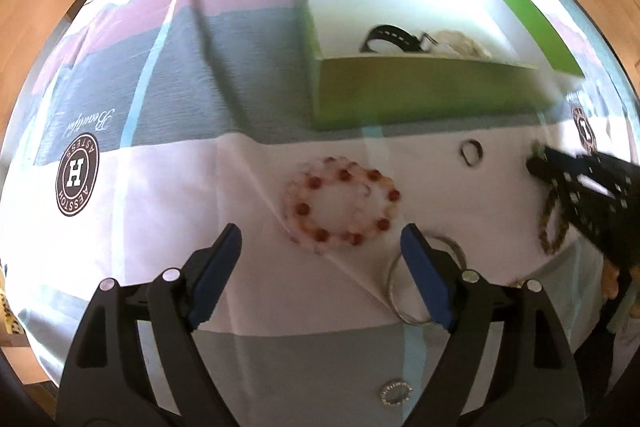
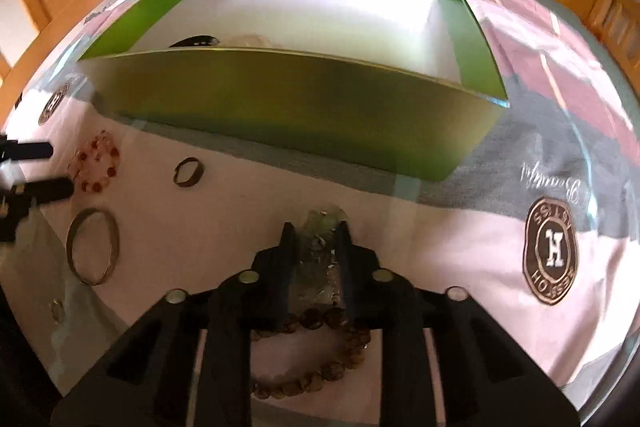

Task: Organize jewelry
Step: 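Grasp the green jade pendant with the right gripper while the left grasps the pink bracelet, then carry the pendant and pink bracelet into the green box and release both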

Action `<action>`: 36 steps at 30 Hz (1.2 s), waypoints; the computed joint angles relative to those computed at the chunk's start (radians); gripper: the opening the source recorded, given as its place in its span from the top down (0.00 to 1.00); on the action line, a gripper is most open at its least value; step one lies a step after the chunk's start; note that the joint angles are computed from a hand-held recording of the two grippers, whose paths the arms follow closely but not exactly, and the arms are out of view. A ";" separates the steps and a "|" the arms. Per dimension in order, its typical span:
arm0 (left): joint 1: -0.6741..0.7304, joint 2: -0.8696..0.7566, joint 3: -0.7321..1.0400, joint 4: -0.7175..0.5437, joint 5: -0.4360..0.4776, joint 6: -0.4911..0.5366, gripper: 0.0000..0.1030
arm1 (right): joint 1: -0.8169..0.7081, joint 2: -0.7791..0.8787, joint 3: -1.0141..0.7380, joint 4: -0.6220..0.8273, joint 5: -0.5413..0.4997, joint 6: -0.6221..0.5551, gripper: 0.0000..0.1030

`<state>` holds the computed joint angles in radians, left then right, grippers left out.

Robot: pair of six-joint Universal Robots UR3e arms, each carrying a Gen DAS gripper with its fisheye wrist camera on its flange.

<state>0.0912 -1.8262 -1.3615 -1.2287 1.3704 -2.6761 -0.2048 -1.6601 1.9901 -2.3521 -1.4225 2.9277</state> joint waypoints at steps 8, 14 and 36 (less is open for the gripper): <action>0.027 -0.105 0.097 -0.026 -0.012 -0.075 0.63 | -0.003 -0.013 0.001 0.032 0.019 0.007 0.80; -0.010 -0.119 0.050 0.091 0.038 -0.104 0.92 | -0.023 -0.042 0.015 0.051 0.024 0.000 0.80; 0.116 0.104 -0.030 -0.051 -0.388 0.029 0.93 | -0.023 -0.043 0.020 0.044 0.014 0.010 0.80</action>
